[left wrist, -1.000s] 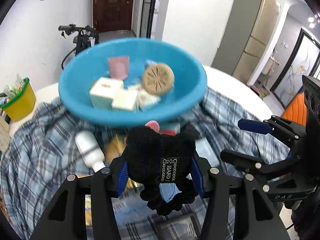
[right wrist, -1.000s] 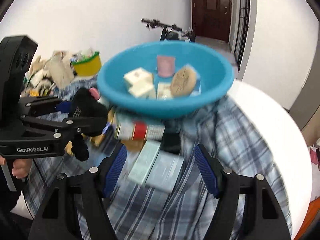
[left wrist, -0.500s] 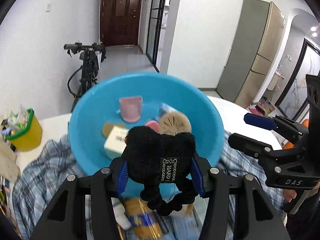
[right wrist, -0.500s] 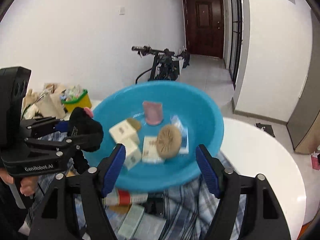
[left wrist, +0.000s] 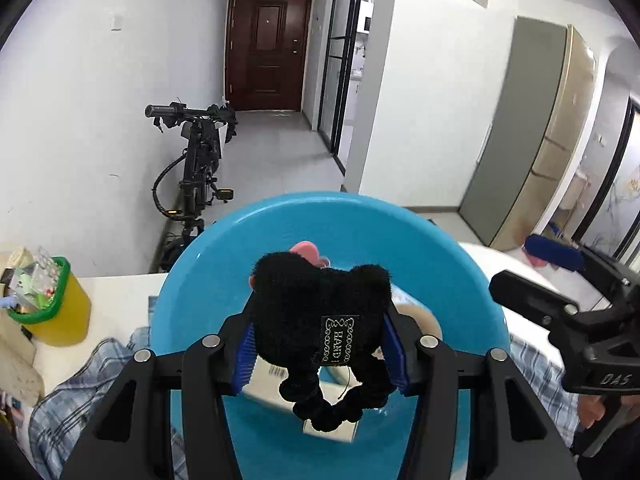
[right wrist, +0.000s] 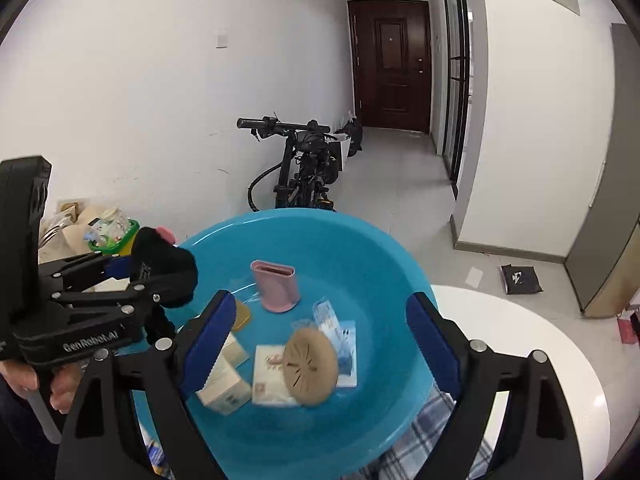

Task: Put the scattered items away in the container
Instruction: 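Carry the black hair ties over the blue basin with the left gripper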

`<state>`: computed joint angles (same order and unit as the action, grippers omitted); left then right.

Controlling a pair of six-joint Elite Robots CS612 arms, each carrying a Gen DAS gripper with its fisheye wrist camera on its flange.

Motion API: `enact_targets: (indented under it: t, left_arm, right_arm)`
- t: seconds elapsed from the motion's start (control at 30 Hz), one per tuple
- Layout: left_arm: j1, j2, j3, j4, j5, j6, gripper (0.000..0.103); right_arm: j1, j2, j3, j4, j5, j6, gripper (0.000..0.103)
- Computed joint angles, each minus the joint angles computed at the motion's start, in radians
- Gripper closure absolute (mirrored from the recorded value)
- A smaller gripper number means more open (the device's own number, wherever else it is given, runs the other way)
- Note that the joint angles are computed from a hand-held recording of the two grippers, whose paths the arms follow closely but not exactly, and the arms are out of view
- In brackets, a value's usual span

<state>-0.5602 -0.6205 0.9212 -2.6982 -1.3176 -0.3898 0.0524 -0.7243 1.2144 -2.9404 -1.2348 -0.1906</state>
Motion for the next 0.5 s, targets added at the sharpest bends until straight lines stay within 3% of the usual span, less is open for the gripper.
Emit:
enact_targets:
  t: [0.3,0.5]
  left_arm:
    - [0.022,0.053,-0.08,0.04,-0.028,-0.032,0.048]
    - [0.03,0.091,-0.135,0.083,-0.047,-0.051,0.048]
  right_arm:
    - [0.011,0.054,-0.079,0.008,-0.032,0.028,0.017]
    - [0.024,0.093,-0.153,0.068,-0.08,0.01,0.017]
